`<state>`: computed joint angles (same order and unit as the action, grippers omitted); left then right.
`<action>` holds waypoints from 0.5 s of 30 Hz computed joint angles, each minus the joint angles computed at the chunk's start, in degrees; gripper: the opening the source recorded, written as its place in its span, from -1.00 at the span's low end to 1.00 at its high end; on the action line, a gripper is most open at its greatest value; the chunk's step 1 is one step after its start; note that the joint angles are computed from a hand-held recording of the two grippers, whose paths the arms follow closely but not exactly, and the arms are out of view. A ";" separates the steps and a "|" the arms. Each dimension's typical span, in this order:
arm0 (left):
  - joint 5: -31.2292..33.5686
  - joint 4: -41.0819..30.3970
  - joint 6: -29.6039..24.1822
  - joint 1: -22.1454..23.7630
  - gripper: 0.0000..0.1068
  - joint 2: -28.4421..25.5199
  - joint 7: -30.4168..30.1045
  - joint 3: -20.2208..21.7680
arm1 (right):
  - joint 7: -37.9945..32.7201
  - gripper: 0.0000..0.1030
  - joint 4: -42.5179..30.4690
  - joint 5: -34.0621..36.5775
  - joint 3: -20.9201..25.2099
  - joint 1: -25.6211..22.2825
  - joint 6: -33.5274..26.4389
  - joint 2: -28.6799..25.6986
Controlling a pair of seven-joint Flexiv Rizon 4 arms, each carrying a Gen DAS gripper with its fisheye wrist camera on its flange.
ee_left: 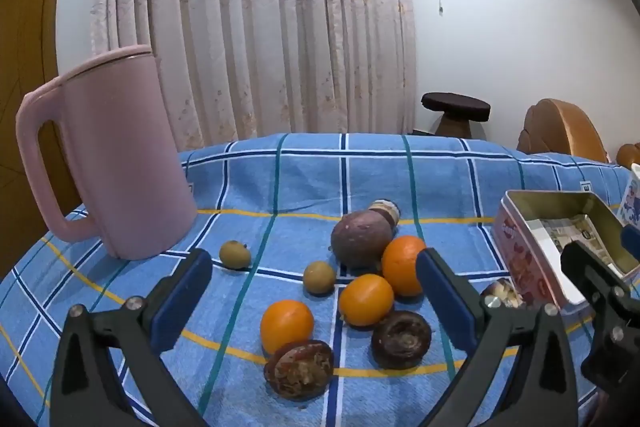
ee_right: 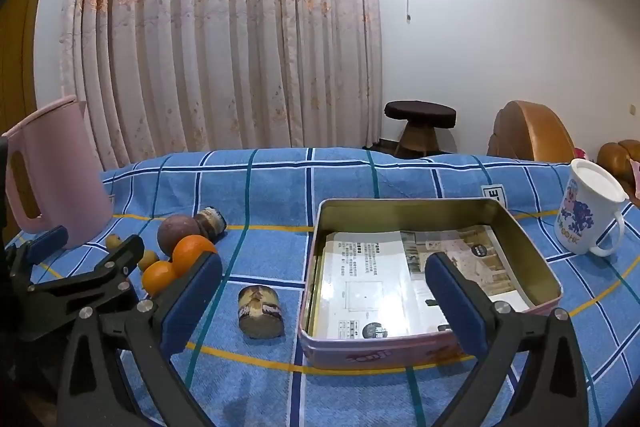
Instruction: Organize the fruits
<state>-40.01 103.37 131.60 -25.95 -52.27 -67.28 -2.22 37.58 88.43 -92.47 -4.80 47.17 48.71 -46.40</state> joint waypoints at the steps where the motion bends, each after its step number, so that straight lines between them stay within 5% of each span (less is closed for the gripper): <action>1: -0.09 -0.02 0.00 -0.08 0.93 -0.02 0.02 0.04 | 0.11 0.98 0.03 -0.16 -0.02 -0.09 0.18 0.01; 15: 0.35 0.12 -0.13 0.05 0.93 0.09 -0.32 0.10 | 0.95 0.98 0.12 -0.99 0.15 -0.43 0.51 0.04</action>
